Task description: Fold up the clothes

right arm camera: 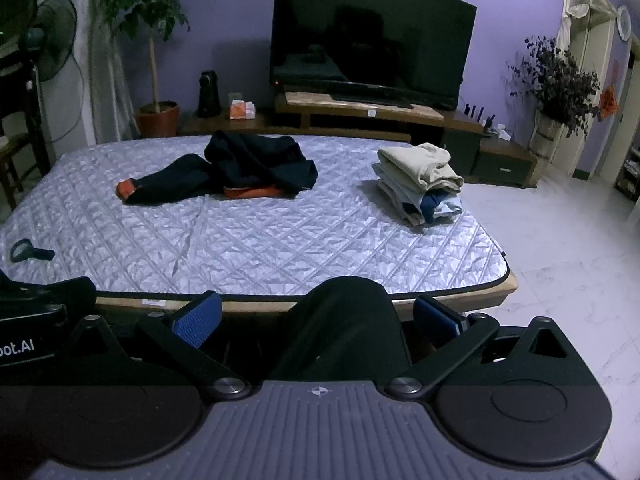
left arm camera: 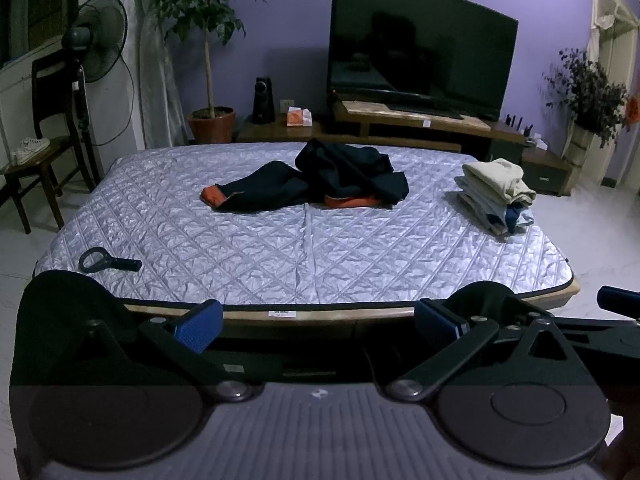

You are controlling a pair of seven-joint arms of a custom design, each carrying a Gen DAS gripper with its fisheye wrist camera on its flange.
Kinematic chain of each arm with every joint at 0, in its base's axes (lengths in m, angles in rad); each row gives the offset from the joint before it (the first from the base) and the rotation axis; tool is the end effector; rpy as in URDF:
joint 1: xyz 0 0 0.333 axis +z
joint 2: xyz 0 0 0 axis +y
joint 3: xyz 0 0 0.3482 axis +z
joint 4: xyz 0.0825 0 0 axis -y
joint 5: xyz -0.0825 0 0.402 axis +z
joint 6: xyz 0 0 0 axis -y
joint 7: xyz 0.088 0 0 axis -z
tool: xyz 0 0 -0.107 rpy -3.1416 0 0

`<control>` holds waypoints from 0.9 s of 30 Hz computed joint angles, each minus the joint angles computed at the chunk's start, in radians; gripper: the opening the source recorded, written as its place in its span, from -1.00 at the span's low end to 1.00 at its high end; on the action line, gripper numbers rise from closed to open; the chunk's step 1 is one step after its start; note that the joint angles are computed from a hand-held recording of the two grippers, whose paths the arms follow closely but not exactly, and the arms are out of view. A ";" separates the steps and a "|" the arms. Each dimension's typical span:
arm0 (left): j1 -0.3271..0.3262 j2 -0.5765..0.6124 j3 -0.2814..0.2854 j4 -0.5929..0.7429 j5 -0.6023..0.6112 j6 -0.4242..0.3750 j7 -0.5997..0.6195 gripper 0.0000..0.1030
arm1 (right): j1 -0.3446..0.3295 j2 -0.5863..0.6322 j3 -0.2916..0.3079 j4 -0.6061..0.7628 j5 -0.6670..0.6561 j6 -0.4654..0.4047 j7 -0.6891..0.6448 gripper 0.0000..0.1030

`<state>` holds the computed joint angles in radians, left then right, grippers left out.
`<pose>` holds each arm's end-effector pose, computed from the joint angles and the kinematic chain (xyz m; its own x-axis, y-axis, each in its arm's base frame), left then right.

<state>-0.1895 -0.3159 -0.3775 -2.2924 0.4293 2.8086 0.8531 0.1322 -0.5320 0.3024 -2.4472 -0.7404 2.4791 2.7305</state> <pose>0.4129 -0.3103 0.5811 -0.2427 -0.9696 0.0311 -0.6286 0.1328 -0.7663 0.3888 0.2024 0.5608 -0.2729 -0.9593 0.0731 -0.6274 0.1199 -0.7695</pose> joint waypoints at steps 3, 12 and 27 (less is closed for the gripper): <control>0.001 0.002 -0.004 0.000 0.003 -0.003 -0.005 0.97 | 0.003 0.005 -0.002 0.003 0.004 -0.004 -0.004 0.99; -0.004 0.009 -0.002 0.008 0.009 -0.011 -0.007 0.97 | 0.007 0.010 -0.007 0.006 0.008 -0.006 -0.008 0.99; -0.009 0.012 0.001 0.011 0.015 -0.019 -0.008 0.97 | 0.011 0.014 -0.012 0.004 0.019 -0.008 -0.018 0.99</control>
<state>-0.1985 -0.3038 -0.3765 -2.2819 0.4447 2.7899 0.8451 0.1433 -0.5177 0.2901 -2.4428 -0.7212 2.4713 2.7120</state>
